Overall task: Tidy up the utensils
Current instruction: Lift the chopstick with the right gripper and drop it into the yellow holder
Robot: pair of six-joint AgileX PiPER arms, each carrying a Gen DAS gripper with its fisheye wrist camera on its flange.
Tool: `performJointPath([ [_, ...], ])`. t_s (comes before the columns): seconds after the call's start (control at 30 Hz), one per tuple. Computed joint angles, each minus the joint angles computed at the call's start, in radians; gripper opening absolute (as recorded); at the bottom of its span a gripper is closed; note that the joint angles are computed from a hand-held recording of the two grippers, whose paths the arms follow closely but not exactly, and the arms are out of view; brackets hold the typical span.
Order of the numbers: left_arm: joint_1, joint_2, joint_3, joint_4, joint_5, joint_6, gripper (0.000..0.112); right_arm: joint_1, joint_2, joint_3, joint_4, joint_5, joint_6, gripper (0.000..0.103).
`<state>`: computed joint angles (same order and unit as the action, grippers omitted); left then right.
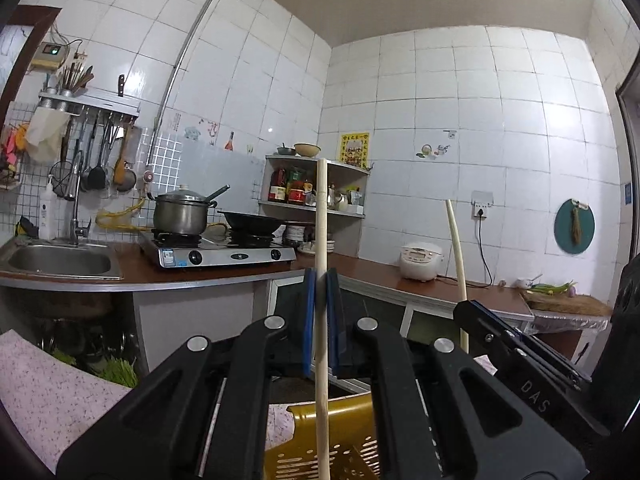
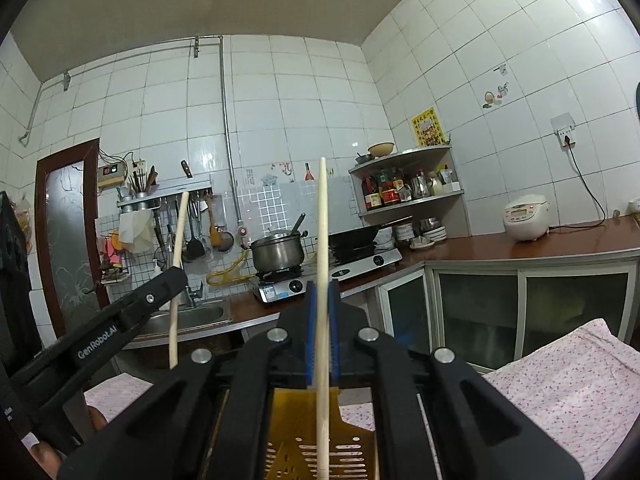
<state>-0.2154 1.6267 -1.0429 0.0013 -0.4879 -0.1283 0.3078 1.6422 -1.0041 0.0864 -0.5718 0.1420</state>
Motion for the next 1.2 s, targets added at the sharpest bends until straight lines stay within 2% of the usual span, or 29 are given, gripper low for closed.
performJointPath([
  [0.17,0.013,0.03,-0.014,0.058,-0.009,-0.052,0.004,-0.004,0.018,0.017,-0.012,-0.035,-0.004,0.006],
  [0.47,-0.008,0.062,0.025,-0.061,-0.057,0.099,0.004,-0.006,0.039,0.034,0.005,-0.061,-0.042,0.006],
  [0.83,-0.019,0.062,0.099,-0.132,-0.076,0.186,0.004,-0.034,0.063,0.067,-0.072,-0.047,0.012,0.006],
  [1.03,-0.027,0.043,0.144,-0.165,-0.072,0.225,0.005,-0.038,0.059,0.105,-0.064,-0.043,-0.002,0.006],
  [1.2,-0.022,0.026,0.168,-0.162,-0.049,0.214,0.005,-0.055,0.043,0.119,-0.12,-0.008,0.058,0.006],
])
